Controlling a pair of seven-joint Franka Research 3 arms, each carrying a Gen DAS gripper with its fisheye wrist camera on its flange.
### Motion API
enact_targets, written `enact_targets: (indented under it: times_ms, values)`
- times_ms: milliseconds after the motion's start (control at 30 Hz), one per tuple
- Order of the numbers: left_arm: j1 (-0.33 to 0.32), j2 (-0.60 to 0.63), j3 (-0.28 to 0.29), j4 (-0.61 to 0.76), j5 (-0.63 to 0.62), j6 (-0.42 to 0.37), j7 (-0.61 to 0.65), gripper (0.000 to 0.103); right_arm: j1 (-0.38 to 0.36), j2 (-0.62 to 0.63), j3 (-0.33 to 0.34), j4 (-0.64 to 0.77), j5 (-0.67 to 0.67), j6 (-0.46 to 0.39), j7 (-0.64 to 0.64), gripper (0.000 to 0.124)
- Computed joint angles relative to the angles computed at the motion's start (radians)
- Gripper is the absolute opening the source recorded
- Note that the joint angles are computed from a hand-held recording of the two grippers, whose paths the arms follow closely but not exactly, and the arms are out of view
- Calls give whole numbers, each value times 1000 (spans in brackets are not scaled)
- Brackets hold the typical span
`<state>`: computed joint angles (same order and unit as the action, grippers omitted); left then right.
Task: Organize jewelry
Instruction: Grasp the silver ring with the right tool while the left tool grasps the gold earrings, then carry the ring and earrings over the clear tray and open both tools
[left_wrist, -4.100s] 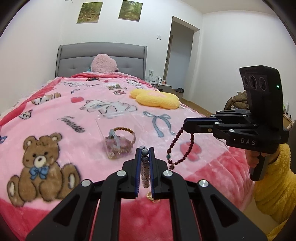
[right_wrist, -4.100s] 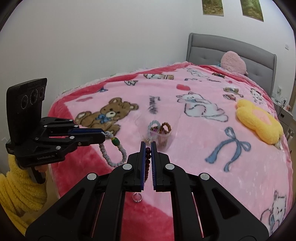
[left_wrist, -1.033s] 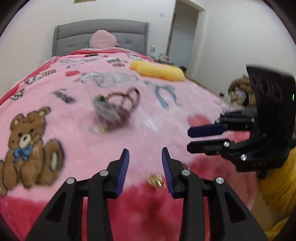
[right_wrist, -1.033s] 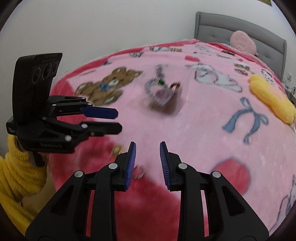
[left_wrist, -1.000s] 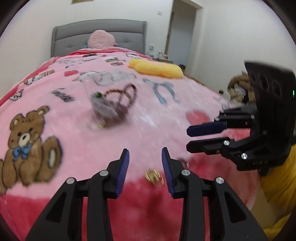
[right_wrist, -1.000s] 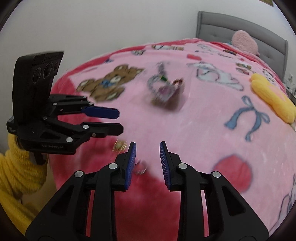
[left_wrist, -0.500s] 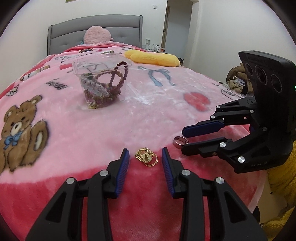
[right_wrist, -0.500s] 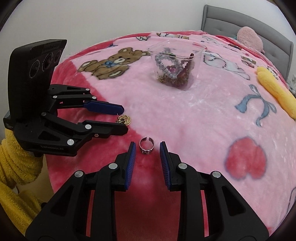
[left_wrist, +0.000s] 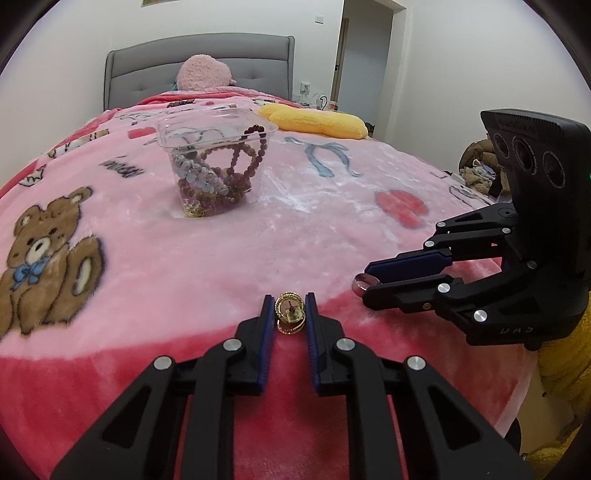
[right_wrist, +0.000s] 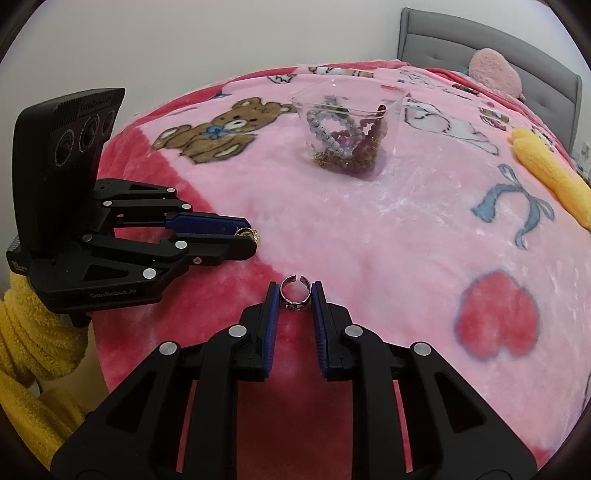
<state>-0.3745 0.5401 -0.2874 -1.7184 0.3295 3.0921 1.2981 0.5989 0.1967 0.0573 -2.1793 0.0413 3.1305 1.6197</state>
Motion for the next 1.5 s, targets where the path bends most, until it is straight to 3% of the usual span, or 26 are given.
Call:
enact_targets:
  times_ms: [100, 133, 200, 333, 567, 633, 733, 800, 900, 1233, 1500]
  values:
    - [16, -4, -17, -3, -8, 2, 9, 16, 7, -9, -9, -6, -9, 8, 6, 17]
    - [13, -7, -12, -4, -8, 4, 6, 16, 37, -12, -43, -5, -36, 14, 34, 17]
    - [0, -17, 5, -5, -2, 10, -1, 16, 41, -16, -49, -4, -46, 21, 43, 17]
    - [-18, -31, 33, 0, 10, 22, -19, 16, 113, -24, -143, 12, -133, 42, 125, 17]
    - [-51, -34, 88, 66, 41, 40, -56, 16, 95, -14, -142, 80, -128, 66, 140, 17]
    - [-51, -17, 91, 110, 43, 31, -62, 16, 161, 0, -224, 112, -173, 71, 195, 17]
    - [-57, 16, 103, 186, 45, 7, -72, 16, 190, 26, -263, 160, -162, 67, 210, 17]
    - [-39, 45, 81, 238, 39, -9, -58, 16, 239, 50, -329, 199, -181, 60, 249, 17]
    - [5, 102, 17, 335, 0, -71, -3, 16, 249, 86, -359, 255, -188, 42, 276, 17]
    - [3, 290, -22, 640, -131, -235, 107, 16, 106, 186, -227, 396, -139, -21, 223, 17]
    - [-8, 324, -9, 693, -185, -271, 141, 16, 117, 209, -234, 415, -142, -30, 210, 17]
